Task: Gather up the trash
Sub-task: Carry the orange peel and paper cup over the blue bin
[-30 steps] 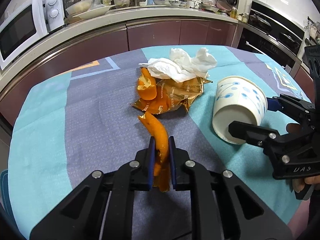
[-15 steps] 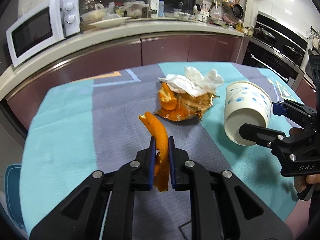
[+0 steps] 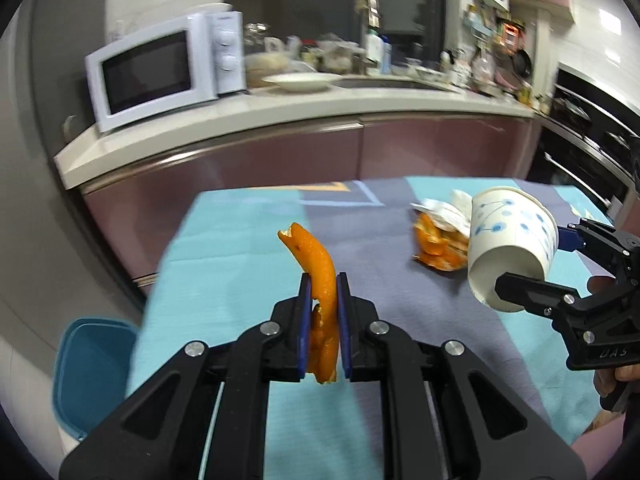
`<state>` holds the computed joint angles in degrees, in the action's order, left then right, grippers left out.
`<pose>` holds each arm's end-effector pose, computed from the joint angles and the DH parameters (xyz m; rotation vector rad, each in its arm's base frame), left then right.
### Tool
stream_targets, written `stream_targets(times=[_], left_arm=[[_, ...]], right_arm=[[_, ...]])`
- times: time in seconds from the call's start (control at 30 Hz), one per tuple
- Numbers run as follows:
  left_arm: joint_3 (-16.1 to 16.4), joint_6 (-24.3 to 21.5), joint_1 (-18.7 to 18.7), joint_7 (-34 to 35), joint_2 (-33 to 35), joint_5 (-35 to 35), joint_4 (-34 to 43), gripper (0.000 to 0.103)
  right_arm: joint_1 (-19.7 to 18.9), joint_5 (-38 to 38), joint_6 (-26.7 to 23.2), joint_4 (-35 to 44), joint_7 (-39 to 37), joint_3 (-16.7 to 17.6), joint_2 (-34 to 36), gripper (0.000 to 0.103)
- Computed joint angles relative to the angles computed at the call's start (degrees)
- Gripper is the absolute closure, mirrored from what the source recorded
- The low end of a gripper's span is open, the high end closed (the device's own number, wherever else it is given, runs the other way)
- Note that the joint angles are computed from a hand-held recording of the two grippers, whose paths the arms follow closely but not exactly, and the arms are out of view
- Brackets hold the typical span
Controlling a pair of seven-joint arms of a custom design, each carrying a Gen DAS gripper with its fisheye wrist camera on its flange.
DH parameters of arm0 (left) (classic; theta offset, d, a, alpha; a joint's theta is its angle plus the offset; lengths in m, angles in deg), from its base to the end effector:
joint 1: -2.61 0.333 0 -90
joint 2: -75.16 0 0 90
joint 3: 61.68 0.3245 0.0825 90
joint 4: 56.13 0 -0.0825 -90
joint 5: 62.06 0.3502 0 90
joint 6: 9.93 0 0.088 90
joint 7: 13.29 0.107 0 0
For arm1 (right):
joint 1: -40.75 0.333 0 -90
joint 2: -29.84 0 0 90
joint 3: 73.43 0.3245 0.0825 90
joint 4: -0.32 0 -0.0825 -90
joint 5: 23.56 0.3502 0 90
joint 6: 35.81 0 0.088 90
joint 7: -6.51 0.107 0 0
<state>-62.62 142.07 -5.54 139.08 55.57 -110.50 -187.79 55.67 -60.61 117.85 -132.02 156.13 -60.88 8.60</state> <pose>0.4545 -0.0528 0.5772 -1.1422 2.2418 -1.0760 0.3872 0.2378 0.5851 -1.6229 1.7320 -0.7328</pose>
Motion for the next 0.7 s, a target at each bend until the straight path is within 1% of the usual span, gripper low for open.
stream_targets(times=[0.13,0.27,0.53,0.7], left_arm=[[1.8,0.4,2.0,-0.2,-0.5,0.2,0.5,0.091],[3.8,0.5,4.5,-0.5,-0.1,0.5,1.6,0.091],[6.6,0.7,9.7,-0.2,2.9,0.4,4.8,0.091],[7.4,0.9,13.0,0.1,5.1,0.1,7.1,0.091]], right_arm=[[0.9,-1.0,0.5,5.8,-1.6,1.0,4.9,0.027],[3.3,-1.7,1.1,13.2,-4.1,0.9,11.7,0.027],[10.1,-0.1,0.9,28.2,-10.7,-1.4,24.1,0.027],[14.1,3.1,-0.7,37.8,-15.9,-3.0,31.4,0.027]])
